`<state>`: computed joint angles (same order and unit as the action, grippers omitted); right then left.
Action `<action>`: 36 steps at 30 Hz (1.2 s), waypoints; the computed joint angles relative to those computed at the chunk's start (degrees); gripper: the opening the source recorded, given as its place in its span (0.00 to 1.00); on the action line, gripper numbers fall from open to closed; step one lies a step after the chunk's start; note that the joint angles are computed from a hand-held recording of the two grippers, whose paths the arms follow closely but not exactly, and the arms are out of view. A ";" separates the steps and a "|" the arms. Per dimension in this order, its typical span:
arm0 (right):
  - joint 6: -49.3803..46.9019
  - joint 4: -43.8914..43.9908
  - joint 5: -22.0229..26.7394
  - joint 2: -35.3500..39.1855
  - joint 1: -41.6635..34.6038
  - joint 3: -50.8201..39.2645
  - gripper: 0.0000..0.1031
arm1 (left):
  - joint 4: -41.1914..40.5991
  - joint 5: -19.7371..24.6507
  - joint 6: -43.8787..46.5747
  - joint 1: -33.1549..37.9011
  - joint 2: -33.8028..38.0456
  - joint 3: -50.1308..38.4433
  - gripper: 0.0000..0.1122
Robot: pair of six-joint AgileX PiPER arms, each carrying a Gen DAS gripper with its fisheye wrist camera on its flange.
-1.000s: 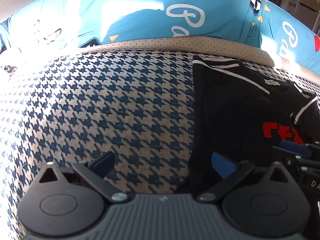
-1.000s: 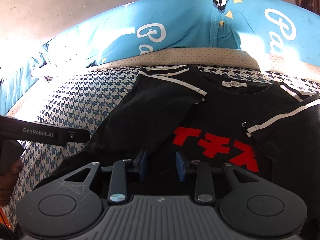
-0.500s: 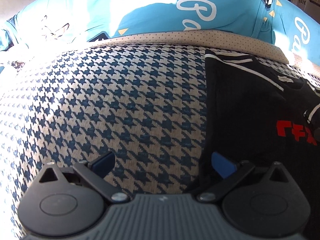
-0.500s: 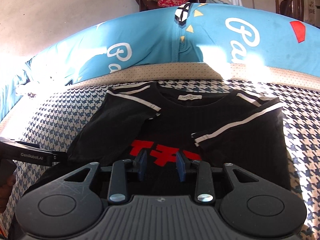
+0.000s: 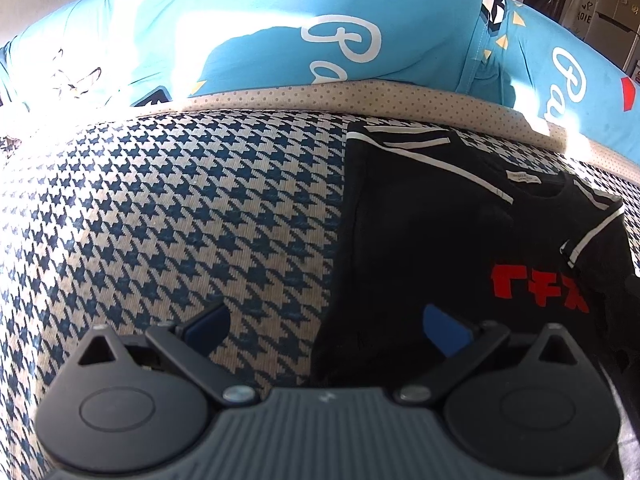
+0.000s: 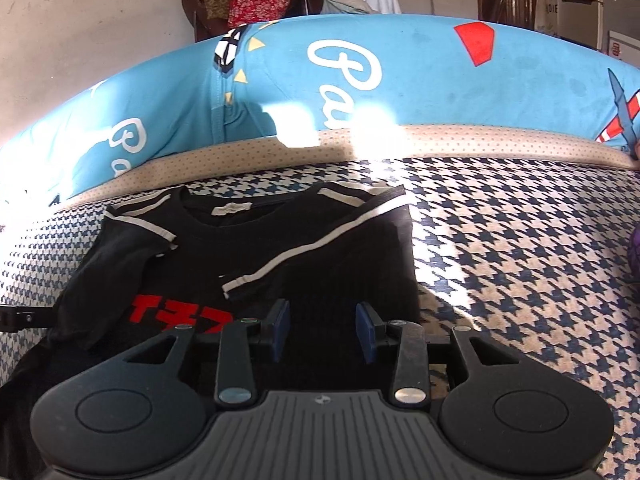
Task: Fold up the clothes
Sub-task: 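Grasp the end of the black shirt with the right gripper and lift it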
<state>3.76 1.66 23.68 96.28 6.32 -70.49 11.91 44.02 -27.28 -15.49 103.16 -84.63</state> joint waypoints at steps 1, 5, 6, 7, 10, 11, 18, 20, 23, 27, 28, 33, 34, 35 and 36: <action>2.66 -3.01 0.69 0.18 0.19 -0.30 0.36 | 1.00 0.06 -1.03 -0.61 0.35 -0.28 0.92; 10.52 -11.24 2.59 0.73 0.51 -1.11 0.40 | 2.94 0.46 -3.32 -2.76 1.94 -2.11 0.92; 10.92 -11.29 2.90 0.81 0.20 -1.28 0.41 | 3.09 0.59 -3.57 -3.19 2.38 -2.65 0.92; 11.15 -11.15 3.16 0.86 -0.09 -1.41 0.44 | 3.28 0.71 -3.78 -3.56 2.77 -3.09 0.92; 8.58 -7.42 3.77 0.90 -1.66 -1.45 0.47 | 3.69 0.99 -4.16 -4.43 3.80 -4.14 0.92; 5.97 -4.46 4.21 1.07 -2.54 -1.59 0.48 | 3.81 1.11 -4.35 -4.69 4.18 -4.51 0.92; -9.24 11.56 4.50 1.27 -7.01 -0.26 0.49 | 3.14 1.35 -4.26 -4.81 5.20 -5.43 0.92; -10.14 12.55 3.43 0.97 -6.92 0.63 0.44 | 3.06 1.34 -4.14 -4.79 5.16 -5.38 0.92; -12.10 13.25 2.12 0.92 -6.22 1.39 0.30 | 3.09 1.23 -4.09 -4.66 4.96 -5.11 0.92; -14.11 16.15 0.81 0.72 -6.10 2.23 0.12 | 2.77 1.14 -3.99 -4.31 4.65 -4.85 0.92; -14.06 16.84 0.72 0.60 -6.13 2.31 0.10 | 2.80 1.11 -3.98 -4.28 4.55 -4.76 0.92; -9.69 10.56 -2.70 -1.53 -3.16 3.94 0.09 | 3.30 1.02 -3.97 -4.15 4.09 -4.20 0.92; -8.91 9.30 -3.50 -1.98 -2.47 4.26 0.09 | 3.43 1.03 -4.07 -4.05 3.95 -4.00 0.92; -9.23 9.59 -3.88 -2.19 -1.98 4.26 0.09 | 3.38 1.05 -4.14 -3.84 3.81 -3.82 0.92; -9.79 10.18 -4.20 -2.37 -1.53 4.20 0.09 | 3.33 1.08 -4.20 -3.61 3.67 -3.65 0.92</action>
<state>-6.02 11.84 19.47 93.92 4.80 -66.29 15.23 45.10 -31.48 -19.10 106.83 -88.28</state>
